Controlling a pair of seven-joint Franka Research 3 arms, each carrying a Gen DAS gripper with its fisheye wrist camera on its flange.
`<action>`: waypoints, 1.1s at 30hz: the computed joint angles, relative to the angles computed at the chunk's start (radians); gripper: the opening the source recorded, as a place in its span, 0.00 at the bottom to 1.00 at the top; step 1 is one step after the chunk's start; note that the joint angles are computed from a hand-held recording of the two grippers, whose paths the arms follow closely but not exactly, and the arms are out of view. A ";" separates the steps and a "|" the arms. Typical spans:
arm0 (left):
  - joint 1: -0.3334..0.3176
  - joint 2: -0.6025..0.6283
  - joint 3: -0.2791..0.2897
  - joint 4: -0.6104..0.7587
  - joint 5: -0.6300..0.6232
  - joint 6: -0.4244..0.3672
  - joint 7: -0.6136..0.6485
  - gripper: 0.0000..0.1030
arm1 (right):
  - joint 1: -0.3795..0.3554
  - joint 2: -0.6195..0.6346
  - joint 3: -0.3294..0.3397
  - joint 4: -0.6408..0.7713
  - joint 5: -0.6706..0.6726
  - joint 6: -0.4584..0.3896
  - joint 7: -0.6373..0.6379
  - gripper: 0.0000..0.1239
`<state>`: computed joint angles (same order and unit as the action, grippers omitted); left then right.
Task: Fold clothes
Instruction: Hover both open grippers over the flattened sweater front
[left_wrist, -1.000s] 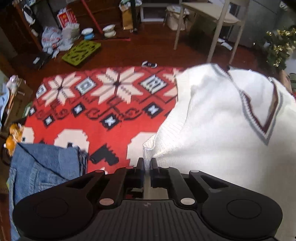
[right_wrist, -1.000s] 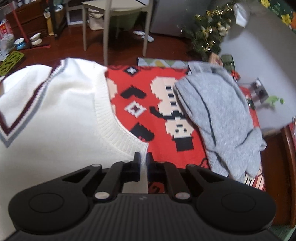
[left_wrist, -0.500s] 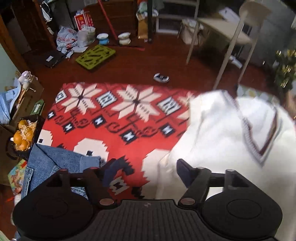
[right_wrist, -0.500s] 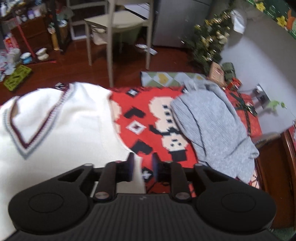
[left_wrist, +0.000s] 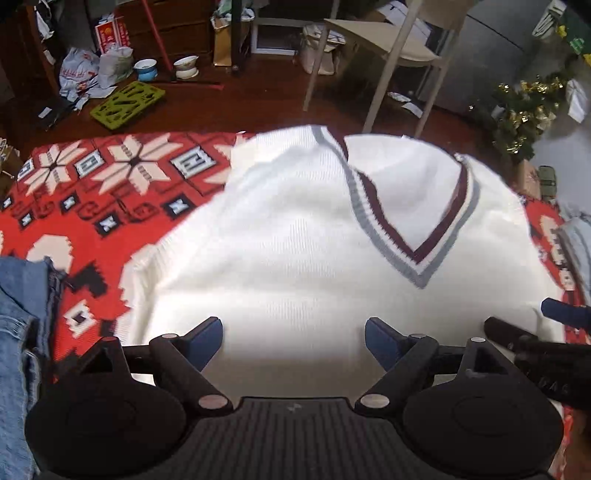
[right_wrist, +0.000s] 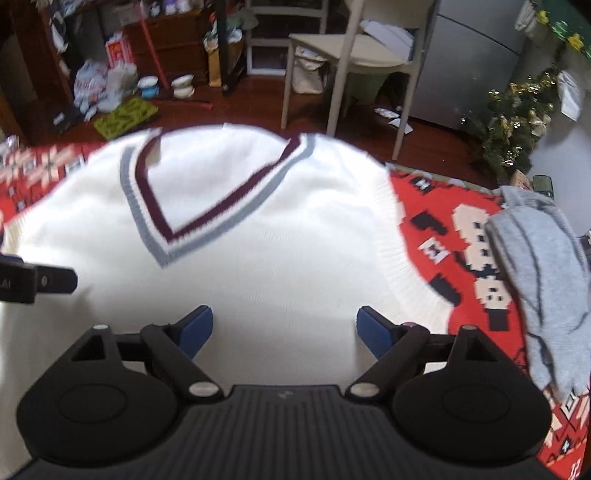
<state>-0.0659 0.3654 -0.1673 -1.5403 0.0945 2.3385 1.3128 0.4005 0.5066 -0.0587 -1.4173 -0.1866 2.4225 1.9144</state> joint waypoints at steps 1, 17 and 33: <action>-0.003 0.005 0.001 -0.001 0.010 -0.001 0.006 0.83 | 0.003 0.009 -0.002 0.005 -0.002 -0.008 0.007 0.73; -0.022 -0.047 0.032 -0.185 0.140 0.265 -0.059 1.00 | 0.044 -0.043 -0.071 -0.197 -0.132 0.264 0.198 0.83; -0.020 -0.075 0.042 -0.276 0.240 0.413 -0.163 1.00 | 0.073 -0.060 -0.114 -0.261 -0.181 0.371 0.234 0.83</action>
<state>-0.0861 0.2905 -0.1254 -1.8159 0.3350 2.7518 1.1497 0.4734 0.4468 -0.1726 -1.6784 -0.3672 2.7935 2.1487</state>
